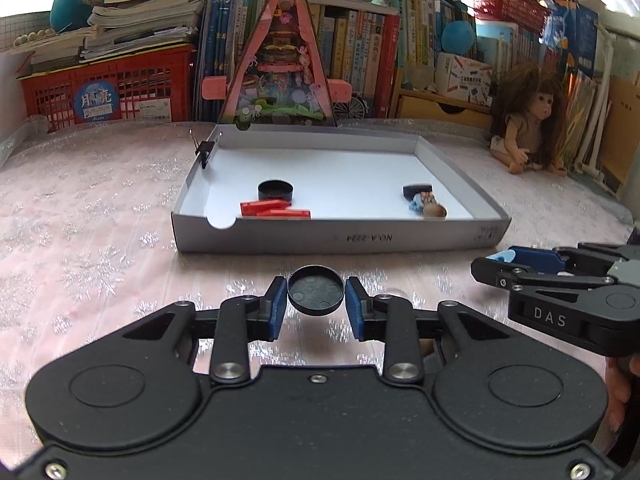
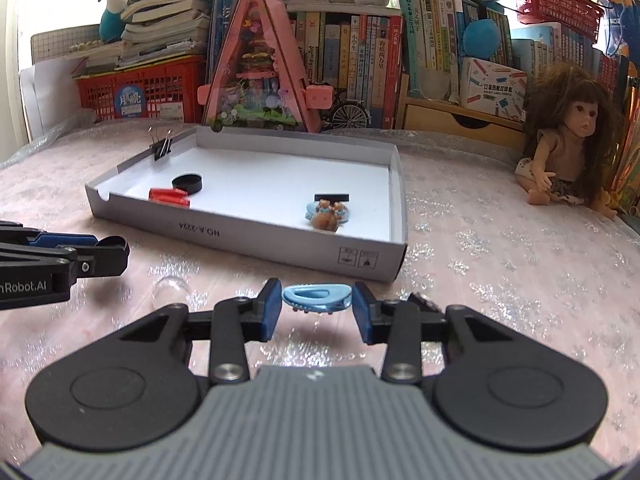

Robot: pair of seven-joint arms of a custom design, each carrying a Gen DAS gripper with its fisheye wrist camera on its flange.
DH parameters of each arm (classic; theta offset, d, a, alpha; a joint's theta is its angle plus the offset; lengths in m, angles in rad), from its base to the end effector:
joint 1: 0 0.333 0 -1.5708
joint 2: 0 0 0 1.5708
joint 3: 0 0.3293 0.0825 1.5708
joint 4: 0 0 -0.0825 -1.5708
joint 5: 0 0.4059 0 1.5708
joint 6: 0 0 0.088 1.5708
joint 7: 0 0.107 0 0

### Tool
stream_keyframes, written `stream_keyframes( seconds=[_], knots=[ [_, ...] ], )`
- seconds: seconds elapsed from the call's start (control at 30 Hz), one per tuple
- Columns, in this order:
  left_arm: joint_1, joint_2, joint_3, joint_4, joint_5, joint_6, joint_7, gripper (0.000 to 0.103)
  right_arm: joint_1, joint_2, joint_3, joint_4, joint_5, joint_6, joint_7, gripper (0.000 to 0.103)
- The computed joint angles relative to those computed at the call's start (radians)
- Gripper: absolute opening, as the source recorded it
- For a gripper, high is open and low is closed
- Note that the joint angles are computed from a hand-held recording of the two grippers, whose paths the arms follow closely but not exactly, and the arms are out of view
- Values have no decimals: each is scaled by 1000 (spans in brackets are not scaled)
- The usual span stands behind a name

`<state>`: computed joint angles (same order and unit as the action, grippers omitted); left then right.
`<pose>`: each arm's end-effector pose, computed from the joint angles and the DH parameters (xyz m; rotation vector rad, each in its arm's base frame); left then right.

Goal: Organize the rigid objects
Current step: 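Carry the lid and blue piece into the tray and open both tools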

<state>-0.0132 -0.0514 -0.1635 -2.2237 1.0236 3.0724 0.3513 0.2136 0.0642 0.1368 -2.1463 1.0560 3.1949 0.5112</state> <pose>0.5426 -0.1677 0.4741 -1.7328 1.6549 -0.9508 0.5804 0.1241 0.4558 -1.8519 1.3293 -0.7154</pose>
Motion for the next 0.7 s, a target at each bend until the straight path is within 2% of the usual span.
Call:
stream_keyframes(
  seconds=[0.13,0.23,0.3,0.37,0.43,0.5,0.57,0.67,0.7],
  knots=[
    [-4,21,15,35,-124,16,85,30,-9,13,-3,42,9,-10,0,44],
    [-4,57,23,100,-136,-4,97,30,-9,35,-29,85,-78,-52,100,44],
    [-12,93,27,149,-236,-27,185,30,-23,64,-36,139,-114,-104,159,44],
    [-9,140,19,205,-395,-43,335,30,-57,98,-26,212,-94,-183,159,44],
    [-8,182,21,264,-493,-58,405,29,-87,135,-12,283,-40,-237,138,44],
    [4,222,11,323,-597,-72,495,29,-98,170,-17,346,-45,-276,167,44],
    [19,271,-8,398,-695,-118,585,29,-96,217,-37,417,-115,-326,258,44],
    [7,356,-1,524,-756,-217,648,30,-94,298,-61,528,-243,-426,407,44],
    [-13,383,18,565,-745,-255,639,30,-88,324,-69,559,-290,-446,457,44]
  ],
)
